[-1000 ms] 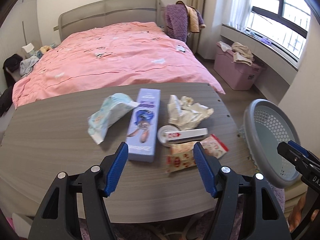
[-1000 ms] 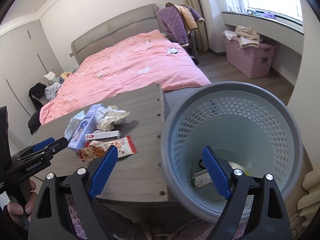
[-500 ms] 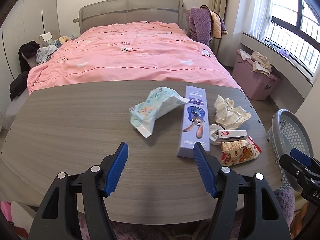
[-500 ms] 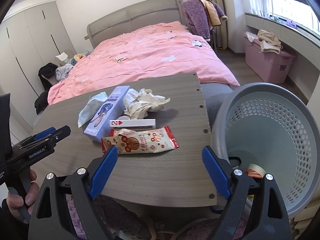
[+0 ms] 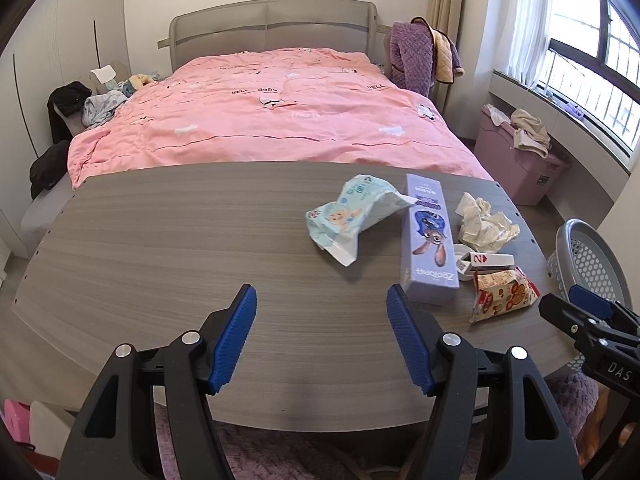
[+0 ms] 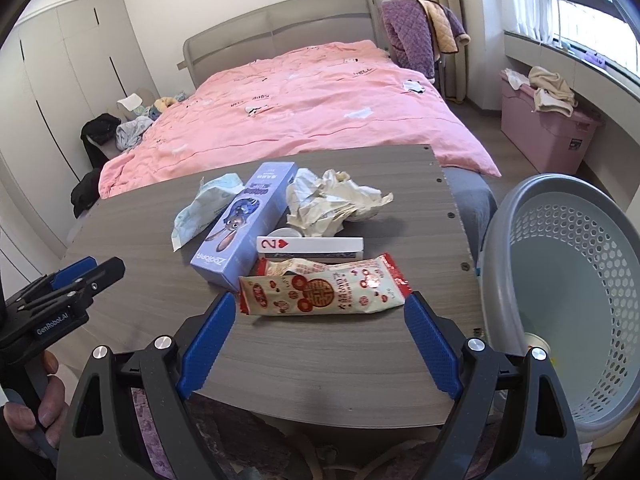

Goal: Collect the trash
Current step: 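Return both tools from the basket to the table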

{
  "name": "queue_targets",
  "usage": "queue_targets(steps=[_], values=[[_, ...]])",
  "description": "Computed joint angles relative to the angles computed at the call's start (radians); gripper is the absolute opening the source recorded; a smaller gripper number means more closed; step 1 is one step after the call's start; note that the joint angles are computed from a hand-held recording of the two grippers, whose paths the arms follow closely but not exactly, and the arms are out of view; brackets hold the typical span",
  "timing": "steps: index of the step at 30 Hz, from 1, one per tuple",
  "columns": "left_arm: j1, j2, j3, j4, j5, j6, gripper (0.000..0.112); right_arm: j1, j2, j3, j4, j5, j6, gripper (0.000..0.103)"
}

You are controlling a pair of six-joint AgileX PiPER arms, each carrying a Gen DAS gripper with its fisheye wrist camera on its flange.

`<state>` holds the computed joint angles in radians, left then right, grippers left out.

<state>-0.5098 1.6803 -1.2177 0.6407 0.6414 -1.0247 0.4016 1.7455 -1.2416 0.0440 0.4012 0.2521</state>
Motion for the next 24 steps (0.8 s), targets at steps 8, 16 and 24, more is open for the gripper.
queue_targets(steps=[8,16,24], values=[[0.047,-0.012,0.033,-0.042,-0.034,0.027,0.065,0.055,0.092,-0.098,-0.120,0.053,0.124,0.086],[0.074,-0.023,0.059,-0.077,-0.076,0.062,0.065,0.114,0.180,-0.219,-0.307,0.142,0.309,0.089],[0.093,-0.032,0.075,-0.102,-0.097,0.079,0.065,0.147,0.255,-0.312,-0.449,0.260,0.440,0.089]])
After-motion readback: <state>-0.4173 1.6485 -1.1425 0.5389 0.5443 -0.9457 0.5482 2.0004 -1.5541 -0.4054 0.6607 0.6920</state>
